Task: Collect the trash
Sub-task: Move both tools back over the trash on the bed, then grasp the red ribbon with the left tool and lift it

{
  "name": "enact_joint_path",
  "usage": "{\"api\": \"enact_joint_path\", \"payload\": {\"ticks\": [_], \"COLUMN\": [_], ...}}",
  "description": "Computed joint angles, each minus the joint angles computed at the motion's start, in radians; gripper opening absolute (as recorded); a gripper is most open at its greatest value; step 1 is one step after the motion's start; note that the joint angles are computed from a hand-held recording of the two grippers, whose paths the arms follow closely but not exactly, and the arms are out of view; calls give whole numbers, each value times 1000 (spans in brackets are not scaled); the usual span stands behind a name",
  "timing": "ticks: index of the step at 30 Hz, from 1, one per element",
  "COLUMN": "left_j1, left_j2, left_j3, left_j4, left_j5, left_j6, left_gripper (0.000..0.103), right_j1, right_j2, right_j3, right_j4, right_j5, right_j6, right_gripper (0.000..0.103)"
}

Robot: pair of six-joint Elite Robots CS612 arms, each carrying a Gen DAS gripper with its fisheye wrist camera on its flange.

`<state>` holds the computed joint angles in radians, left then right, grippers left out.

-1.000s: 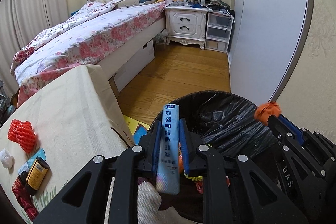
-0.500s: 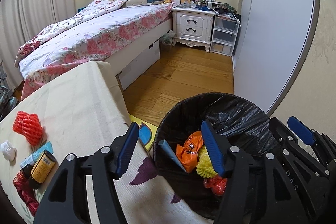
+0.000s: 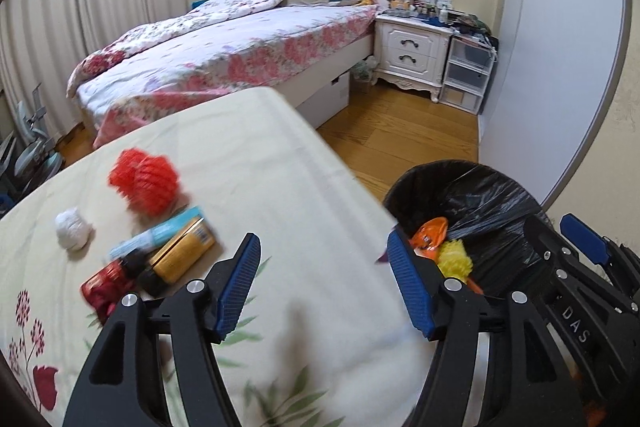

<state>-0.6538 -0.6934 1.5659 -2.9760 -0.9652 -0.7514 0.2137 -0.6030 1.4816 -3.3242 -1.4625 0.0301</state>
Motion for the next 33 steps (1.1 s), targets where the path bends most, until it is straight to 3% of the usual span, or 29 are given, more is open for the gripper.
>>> {"api": "enact_joint_path", "payload": {"ticks": [16, 19, 27, 33], "left_j1": [7, 25, 40, 37], "left_j2": [-85, -89, -92, -98], "left_j3": [162, 171, 204, 222], "left_j4": [135, 136, 55, 29], "left_j5": [71, 29, -16, -15], "left_j6": [-271, -303, -286, -266], "left_gripper": [65, 63, 35, 26], "right_j1": [50, 58, 69, 70], "right_j2": [-18, -18, -20, -20], "right_j3": [26, 21, 14, 10], "right_j4": [31, 46, 88, 104], "right_j5": [87, 92, 114, 125], "right_j6": [-106, -121, -148, -153], "right_gripper": [49, 49, 49, 49]}}
